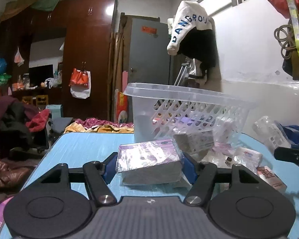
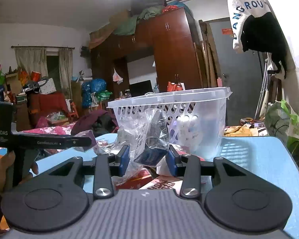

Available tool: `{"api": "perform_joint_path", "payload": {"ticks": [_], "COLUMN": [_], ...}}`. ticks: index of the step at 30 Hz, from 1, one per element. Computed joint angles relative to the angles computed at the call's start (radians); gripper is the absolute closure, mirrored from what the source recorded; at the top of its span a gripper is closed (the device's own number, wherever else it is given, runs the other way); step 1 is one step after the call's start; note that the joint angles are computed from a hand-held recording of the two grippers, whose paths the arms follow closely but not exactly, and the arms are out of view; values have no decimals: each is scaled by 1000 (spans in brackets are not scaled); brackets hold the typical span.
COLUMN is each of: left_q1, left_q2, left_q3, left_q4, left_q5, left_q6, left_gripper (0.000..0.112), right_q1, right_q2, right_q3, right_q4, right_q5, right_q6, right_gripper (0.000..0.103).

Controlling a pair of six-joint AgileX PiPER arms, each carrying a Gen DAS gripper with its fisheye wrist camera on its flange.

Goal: Organize objects
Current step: 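Grasp the clear bag with a dark item using the right tool while the left tool grasps a pink-wrapped box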

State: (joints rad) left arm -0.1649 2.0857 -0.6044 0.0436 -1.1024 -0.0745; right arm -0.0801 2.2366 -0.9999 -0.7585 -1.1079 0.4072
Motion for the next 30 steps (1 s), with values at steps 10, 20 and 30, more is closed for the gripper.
{"api": "perform_joint_path", "payload": {"ticks": [10,20,30], "left_q1": [19,23,22], "left_q2": [19,20,25], "left_q3": [14,7,7], "left_q4": [22,36,28], "left_q5": [-65,-54,-61], "left_q6": [0,-2,2], "left_gripper": [43,43,43], "right_q1": [2,-3,-4], "right_q2": [16,19,19], "right_q3": [9,13,15], "right_q4": [22,21,19], "right_q5": [-45,-54,-58], "right_q6": [-42,-46,-47], "right_gripper": [60,60,60]}}
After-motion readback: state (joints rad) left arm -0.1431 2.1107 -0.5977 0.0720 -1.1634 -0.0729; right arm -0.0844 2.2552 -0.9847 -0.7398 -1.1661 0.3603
